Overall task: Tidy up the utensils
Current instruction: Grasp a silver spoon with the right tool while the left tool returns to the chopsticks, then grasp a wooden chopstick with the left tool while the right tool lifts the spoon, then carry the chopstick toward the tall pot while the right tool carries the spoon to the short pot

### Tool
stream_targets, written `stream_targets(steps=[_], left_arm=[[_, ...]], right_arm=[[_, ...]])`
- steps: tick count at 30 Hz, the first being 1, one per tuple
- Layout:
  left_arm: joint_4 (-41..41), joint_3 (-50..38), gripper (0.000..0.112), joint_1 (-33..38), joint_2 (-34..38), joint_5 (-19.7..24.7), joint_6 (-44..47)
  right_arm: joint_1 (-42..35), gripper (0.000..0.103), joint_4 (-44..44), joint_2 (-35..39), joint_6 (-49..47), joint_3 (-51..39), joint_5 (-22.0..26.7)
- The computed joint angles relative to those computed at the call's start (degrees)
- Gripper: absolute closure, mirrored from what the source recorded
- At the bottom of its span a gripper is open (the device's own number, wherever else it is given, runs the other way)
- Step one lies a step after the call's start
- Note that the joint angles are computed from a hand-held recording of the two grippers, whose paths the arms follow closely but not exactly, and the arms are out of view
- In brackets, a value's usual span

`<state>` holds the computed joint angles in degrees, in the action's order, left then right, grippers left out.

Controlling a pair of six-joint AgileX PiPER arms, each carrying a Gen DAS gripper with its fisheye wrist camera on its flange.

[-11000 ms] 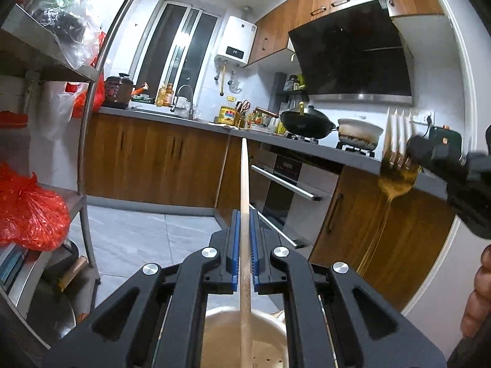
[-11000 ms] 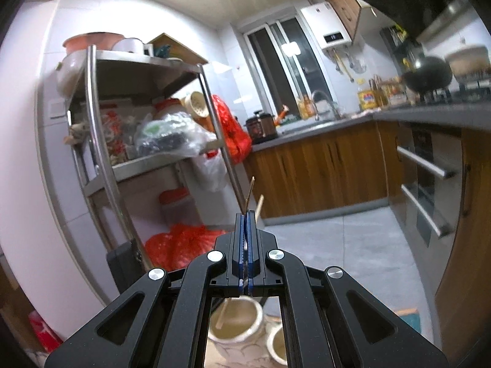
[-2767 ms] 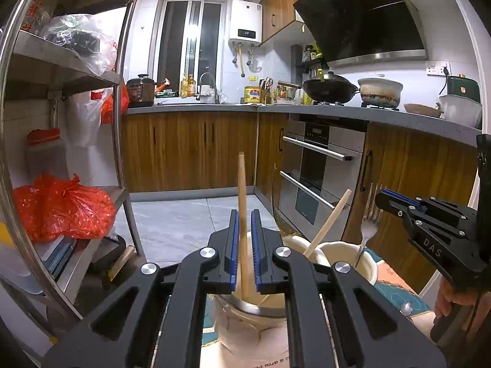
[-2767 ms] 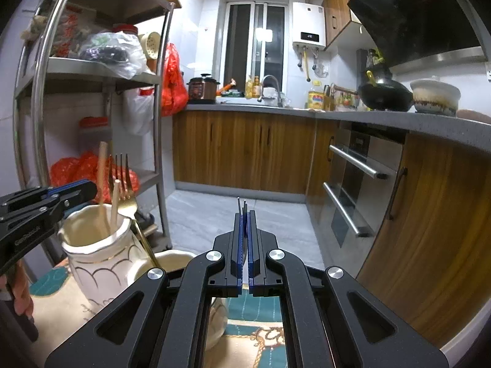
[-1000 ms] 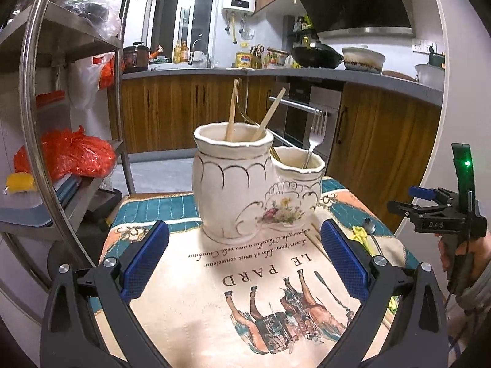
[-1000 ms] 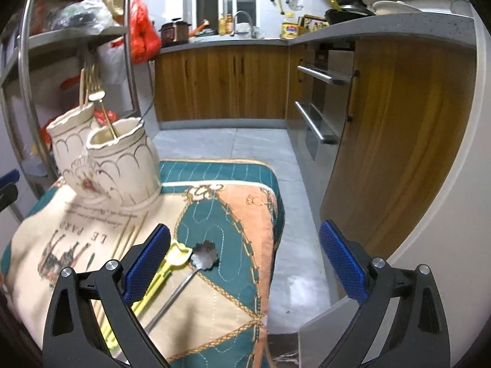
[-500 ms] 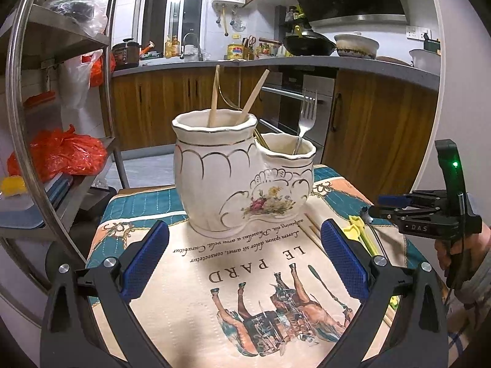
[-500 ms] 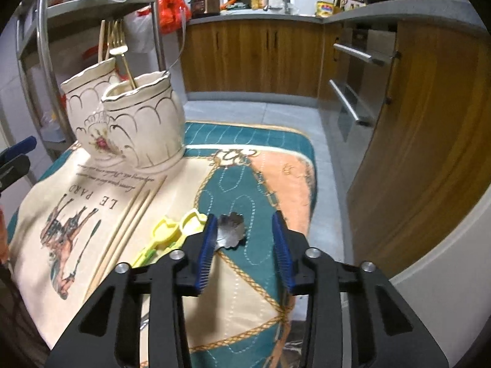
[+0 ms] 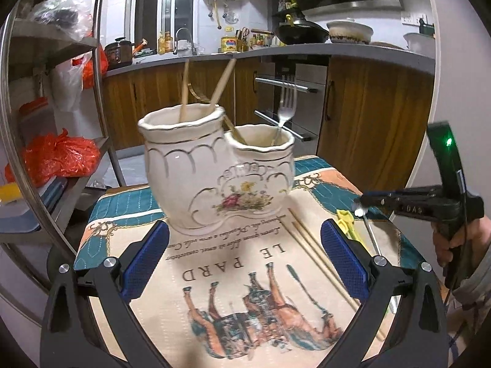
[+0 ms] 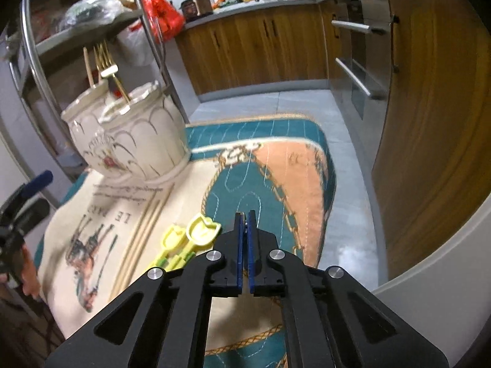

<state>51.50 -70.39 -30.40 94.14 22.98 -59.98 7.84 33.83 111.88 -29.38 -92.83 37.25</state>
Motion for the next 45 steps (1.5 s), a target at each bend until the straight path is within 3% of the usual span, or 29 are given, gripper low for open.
stream_targets(steps=[4, 6, 8, 11, 20, 27, 29, 32, 41, 45], left_arm=[[-2.22, -3.07, 0.015, -3.14, 2.29, 5.46, 1.02], [-6.08, -5.25, 0.021, -4.41, 4.25, 7.95, 3.6], [-9.73, -7.34, 0.04, -4.94, 5.99, 9.97, 6.43], [-15.07, -10.63, 0.055, -5.5, 8.7, 12.91, 10.16], [-23.03, -17.08, 0.091, -6.47, 14.17, 17.47, 15.02], [-22.21, -20.22, 0.092, -7.54, 16.3, 19.45, 14.19], [-22.44, -22.07, 0.098, -7.54, 17.61, 21.01, 14.71], [-24.42, -22.75, 0.108, -6.48, 18.2, 19.95, 16.77], [-29.82, -12.46, 0.108, -2.57, 9.75, 13.81, 28.78], [-32.98, -5.7, 0.108, 0.99, 3.11, 7.66, 32.48]], right_arm=[[-0.05, 0.101, 3.69, -3.25, -3.69, 2.9, -3.56], [-0.09, 0.101, 6.08, -4.98, -6.71, 4.64, -5.43], [0.22, 0.101, 7.25, -6.84, -8.68, 6.4, -7.43], [0.12, 0.101, 11.17, -9.31, -13.86, 9.11, -10.03], [-1.02, 0.101, 24.82, -14.82, -28.49, 14.75, -15.4], [-1.08, 0.101, 31.28, -17.16, -35.26, 17.1, -16.76], [-0.96, 0.101, 31.81, -17.35, -35.9, 17.36, -16.92], [-0.72, 0.101, 32.17, -17.44, -36.3, 17.45, -17.11], [-0.14, 0.101, 37.09, -18.71, -40.81, 18.56, -18.02], [0.81, 0.101, 38.59, -19.38, -41.67, 18.7, -19.46]])
